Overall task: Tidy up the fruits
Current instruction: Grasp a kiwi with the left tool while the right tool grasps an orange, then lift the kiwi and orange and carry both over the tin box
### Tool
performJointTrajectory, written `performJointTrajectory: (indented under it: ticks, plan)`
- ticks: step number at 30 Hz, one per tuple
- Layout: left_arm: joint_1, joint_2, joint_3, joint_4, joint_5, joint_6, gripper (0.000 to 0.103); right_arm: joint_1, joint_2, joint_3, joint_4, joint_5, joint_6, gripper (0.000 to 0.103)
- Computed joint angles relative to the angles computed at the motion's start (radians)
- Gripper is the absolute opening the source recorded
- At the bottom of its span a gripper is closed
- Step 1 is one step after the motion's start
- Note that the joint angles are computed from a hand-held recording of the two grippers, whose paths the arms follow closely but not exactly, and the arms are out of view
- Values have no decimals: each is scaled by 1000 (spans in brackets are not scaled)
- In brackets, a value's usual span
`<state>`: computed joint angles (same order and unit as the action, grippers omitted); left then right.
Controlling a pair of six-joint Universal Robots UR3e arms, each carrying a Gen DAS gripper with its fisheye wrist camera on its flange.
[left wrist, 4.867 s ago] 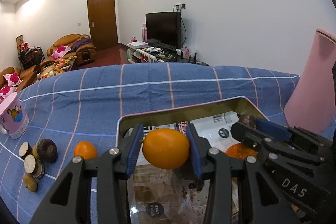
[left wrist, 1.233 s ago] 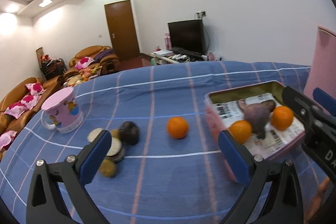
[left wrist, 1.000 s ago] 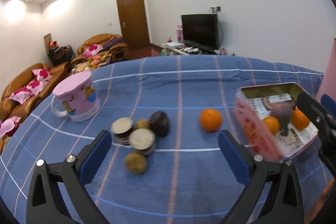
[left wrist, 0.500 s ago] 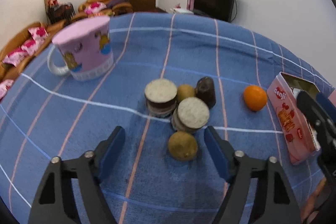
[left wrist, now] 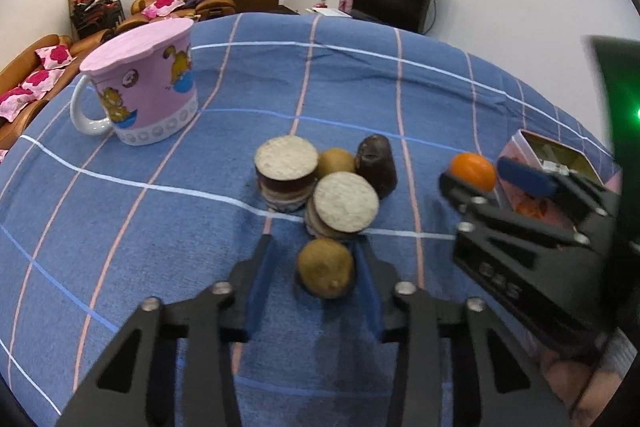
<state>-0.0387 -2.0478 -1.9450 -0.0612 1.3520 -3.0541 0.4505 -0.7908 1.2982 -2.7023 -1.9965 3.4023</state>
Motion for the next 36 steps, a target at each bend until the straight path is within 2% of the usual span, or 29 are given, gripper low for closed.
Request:
performJointTrajectory:
  ticks: [1,5,7,9,12,15,18,23,27,31,34,36]
  plan:
    - [8,7,-2,-12,-22,9,29,3,13,-26,23,-10,-7,54]
    - [49,32,-19,-33,-77,16,29,10,35,-73,77,-26,-20,51]
    - [79,49,-37,-30,-104,25,29,12,29,-63,76,-38,-19,40]
    - [107,62,-49,-20,-119,29,29,10,15,-32,48,-45,-19,35]
    - [154,75,-64,-5,-139,6,29,-7,-67,136,-139,28,-19,34]
    - [184,75,-73,14,-162,-2,29,6,-131,309,-400,72,-34,34]
    - [188,70,-76,30,-169,8,29,10,-178,426,-549,125,-28,34]
    - [202,94,-123,94,-232,46,29,13,-224,544,-654,222,12,34]
    - [211,107,-166,175,-275,49,29,36,-216,558,-697,205,23,34]
    - [196,106,-209,310,-292,52,29,24,-231,597,-759,226,22,34]
    - [166,92,-221,387,-277,53,29,25,-236,614,-784,221,21,34]
    - [133,76,-222,441,-232,53,29,30,-239,621,-789,203,22,34]
